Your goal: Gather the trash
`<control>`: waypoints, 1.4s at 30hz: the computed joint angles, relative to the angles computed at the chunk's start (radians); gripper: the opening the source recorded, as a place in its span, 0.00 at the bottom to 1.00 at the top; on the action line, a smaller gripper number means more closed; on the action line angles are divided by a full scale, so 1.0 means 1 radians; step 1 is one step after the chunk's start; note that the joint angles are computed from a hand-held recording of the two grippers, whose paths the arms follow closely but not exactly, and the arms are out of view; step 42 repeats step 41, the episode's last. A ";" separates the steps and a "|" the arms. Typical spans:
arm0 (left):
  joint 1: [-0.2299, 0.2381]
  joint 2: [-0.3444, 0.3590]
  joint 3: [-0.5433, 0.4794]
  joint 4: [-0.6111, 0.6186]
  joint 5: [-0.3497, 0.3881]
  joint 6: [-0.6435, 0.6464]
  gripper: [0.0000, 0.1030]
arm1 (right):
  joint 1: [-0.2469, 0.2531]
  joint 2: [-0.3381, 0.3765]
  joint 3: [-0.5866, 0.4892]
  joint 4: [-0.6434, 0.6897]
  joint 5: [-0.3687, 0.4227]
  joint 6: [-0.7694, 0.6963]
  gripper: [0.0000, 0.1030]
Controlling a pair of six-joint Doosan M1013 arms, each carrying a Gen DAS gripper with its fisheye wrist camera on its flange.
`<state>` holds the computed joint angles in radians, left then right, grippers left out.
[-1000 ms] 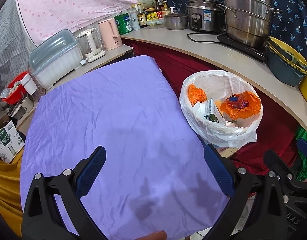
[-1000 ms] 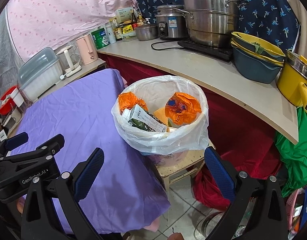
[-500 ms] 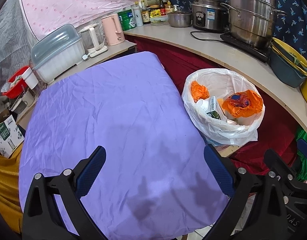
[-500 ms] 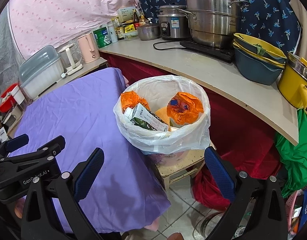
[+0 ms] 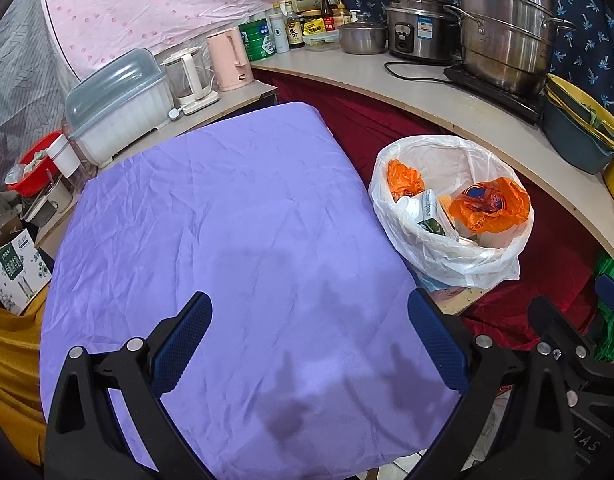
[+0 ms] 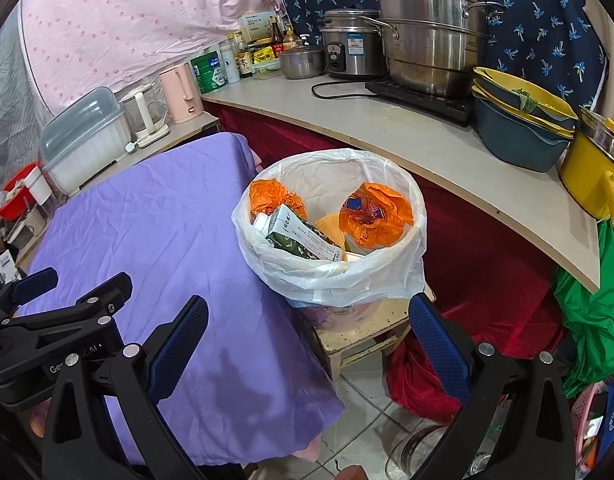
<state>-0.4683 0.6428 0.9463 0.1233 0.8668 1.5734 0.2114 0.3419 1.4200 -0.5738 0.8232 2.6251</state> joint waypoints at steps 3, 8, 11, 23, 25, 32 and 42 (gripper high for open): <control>-0.001 -0.001 0.001 0.001 -0.004 0.001 0.91 | 0.000 0.000 0.001 0.000 -0.001 0.001 0.94; -0.002 -0.001 0.003 0.003 -0.005 0.000 0.91 | -0.001 -0.001 0.001 -0.001 -0.002 0.001 0.94; -0.002 -0.004 0.006 0.004 -0.011 0.003 0.91 | -0.001 -0.001 0.003 -0.002 -0.004 0.003 0.94; -0.003 -0.014 0.024 0.008 -0.039 0.006 0.91 | -0.001 -0.004 0.006 -0.008 -0.006 0.011 0.94; -0.002 -0.013 0.023 0.007 -0.038 0.004 0.91 | -0.001 -0.004 0.007 -0.009 -0.005 0.012 0.94; -0.003 -0.022 0.042 0.006 -0.067 0.010 0.91 | 0.003 -0.009 0.013 -0.018 -0.002 0.026 0.94; -0.001 -0.026 0.052 0.007 -0.082 0.003 0.91 | 0.009 -0.014 0.023 -0.037 0.005 0.053 0.94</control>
